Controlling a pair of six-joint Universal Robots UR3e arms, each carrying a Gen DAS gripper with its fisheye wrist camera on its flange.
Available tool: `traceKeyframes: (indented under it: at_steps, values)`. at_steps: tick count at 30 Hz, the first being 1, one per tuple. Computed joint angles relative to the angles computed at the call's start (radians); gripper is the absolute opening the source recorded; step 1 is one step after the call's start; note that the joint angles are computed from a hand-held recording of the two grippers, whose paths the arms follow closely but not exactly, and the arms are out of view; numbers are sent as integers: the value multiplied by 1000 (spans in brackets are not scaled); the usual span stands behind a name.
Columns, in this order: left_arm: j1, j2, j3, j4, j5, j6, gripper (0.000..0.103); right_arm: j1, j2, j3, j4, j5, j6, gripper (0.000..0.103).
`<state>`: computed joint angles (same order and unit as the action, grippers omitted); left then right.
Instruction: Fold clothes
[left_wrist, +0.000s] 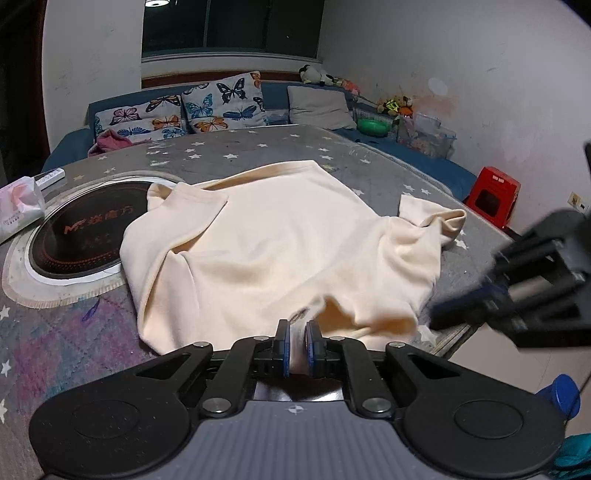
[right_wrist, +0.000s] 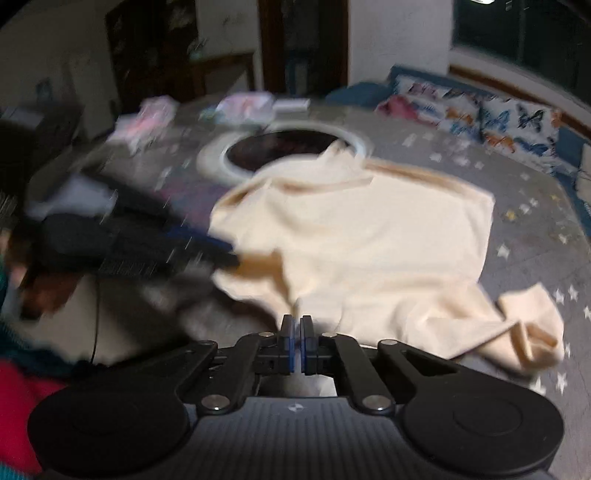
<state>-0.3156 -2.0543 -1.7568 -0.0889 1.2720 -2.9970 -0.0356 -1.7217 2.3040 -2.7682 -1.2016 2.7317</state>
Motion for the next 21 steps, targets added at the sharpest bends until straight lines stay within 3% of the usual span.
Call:
traceKeyframes:
  at_steps: [7, 13, 18, 20, 21]
  values:
    - [-17, -48, 102, -8, -1, -16, 11, -58, -71, 38, 37, 3, -29, 7]
    - [-33, -185, 323, -105, -39, -58, 13, -114, 29, 19, -197, -181, 108, 13]
    - [-69, -291, 466, -225, -55, -46, 13, -145, 186, -63, -297, -275, 109, 25]
    - [-84, -302, 468, -232, -60, -23, 17, -146, 250, -100, -320, -300, 93, 35]
    - [-90, -295, 447, -214, -61, -8, 27, -146, 280, -117, -330, -313, 85, 35]
